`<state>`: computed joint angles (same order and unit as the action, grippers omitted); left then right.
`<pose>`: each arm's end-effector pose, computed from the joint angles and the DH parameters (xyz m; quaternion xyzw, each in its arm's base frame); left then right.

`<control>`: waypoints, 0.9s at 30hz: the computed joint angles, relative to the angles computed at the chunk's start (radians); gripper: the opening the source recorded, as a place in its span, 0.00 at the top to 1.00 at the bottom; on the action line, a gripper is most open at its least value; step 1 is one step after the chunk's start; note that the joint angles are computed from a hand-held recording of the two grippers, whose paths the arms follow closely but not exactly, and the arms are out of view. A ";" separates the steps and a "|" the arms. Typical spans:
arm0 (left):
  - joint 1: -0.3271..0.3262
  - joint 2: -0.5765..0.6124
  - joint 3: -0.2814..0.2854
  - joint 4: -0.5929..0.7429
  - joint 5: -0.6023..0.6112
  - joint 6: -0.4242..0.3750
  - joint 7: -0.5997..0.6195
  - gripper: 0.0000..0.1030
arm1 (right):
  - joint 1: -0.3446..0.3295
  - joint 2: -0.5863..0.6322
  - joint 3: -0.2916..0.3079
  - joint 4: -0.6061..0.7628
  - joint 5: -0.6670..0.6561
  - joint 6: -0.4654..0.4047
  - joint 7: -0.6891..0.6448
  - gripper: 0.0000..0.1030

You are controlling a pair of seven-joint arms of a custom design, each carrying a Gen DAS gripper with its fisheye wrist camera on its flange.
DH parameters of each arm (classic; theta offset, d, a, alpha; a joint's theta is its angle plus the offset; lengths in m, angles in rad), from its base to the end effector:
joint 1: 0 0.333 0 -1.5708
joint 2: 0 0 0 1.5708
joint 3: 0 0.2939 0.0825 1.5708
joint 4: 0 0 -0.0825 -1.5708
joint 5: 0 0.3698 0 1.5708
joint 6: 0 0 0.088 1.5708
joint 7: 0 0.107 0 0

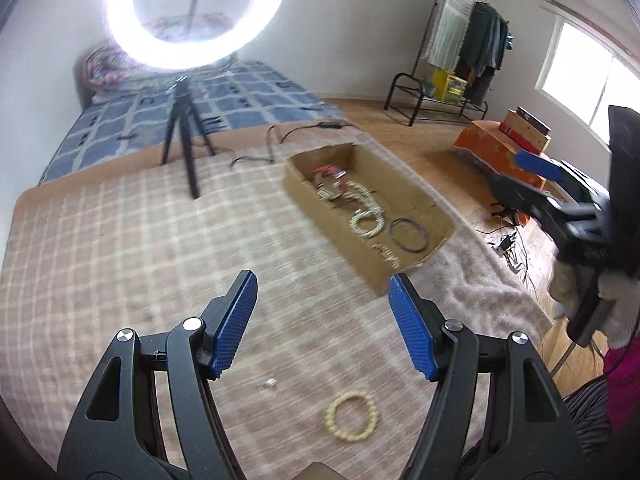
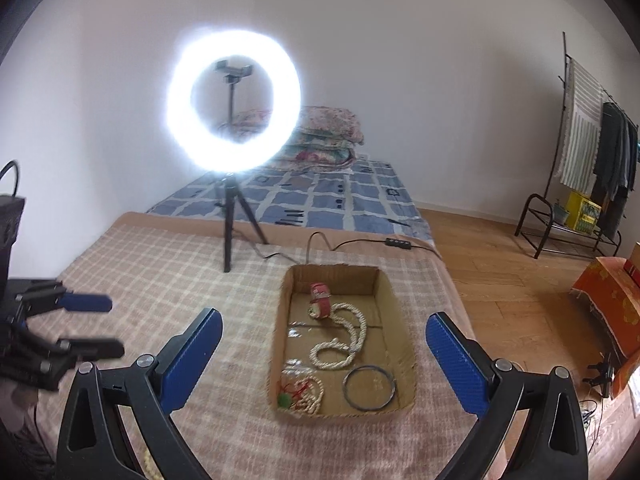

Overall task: Organize jewelry
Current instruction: 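Withdraw both tools toward the second pearl earring and cream bead bracelet, then lower the left tool to the pearl earring while the right tool reaches the bead bracelet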

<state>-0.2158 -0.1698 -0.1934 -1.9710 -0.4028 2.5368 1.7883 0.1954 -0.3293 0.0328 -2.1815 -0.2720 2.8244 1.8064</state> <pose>0.5018 -0.2208 0.6096 -0.5137 0.7676 -0.3675 0.1089 0.4823 0.1281 0.6247 -0.6849 0.5539 -0.3303 0.3393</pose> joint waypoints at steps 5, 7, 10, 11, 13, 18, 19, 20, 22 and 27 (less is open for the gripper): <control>0.023 -0.018 0.022 -0.045 -0.007 -0.011 0.001 0.32 | 0.101 -0.038 -0.028 -0.073 0.095 -0.006 -0.120 0.00; 0.030 -0.018 0.029 -0.058 -0.012 -0.033 0.008 0.45 | 0.134 -0.045 -0.033 -0.089 0.133 -0.023 -0.161 0.00; 0.036 -0.021 0.034 -0.080 -0.019 -0.059 0.032 0.49 | 0.183 -0.049 -0.036 -0.112 0.189 -0.058 -0.229 0.02; 0.037 -0.021 0.036 -0.087 -0.025 -0.066 0.044 0.50 | 0.188 -0.053 -0.029 -0.125 0.196 -0.064 -0.236 0.03; 0.038 -0.018 0.037 -0.095 -0.030 -0.092 0.062 0.58 | 0.211 -0.052 -0.032 -0.138 0.230 -0.091 -0.266 0.07; 0.040 -0.020 0.038 -0.123 -0.048 -0.134 0.109 0.63 | 0.242 -0.029 -0.043 -0.153 0.322 -0.176 -0.330 0.24; 0.040 -0.019 0.038 -0.126 -0.052 -0.142 0.114 0.65 | 0.246 -0.023 -0.045 -0.153 0.341 -0.192 -0.346 0.29; 0.040 -0.018 0.039 -0.129 -0.058 -0.150 0.121 0.66 | 0.251 -0.016 -0.048 -0.155 0.364 -0.214 -0.365 0.31; 0.038 -0.012 0.039 -0.129 -0.070 -0.173 0.143 0.69 | 0.253 -0.012 -0.044 -0.166 0.396 -0.235 -0.391 0.36; 0.034 0.000 0.018 -0.135 -0.025 -0.174 0.174 0.70 | 0.250 0.020 -0.042 -0.161 0.468 -0.290 -0.454 0.47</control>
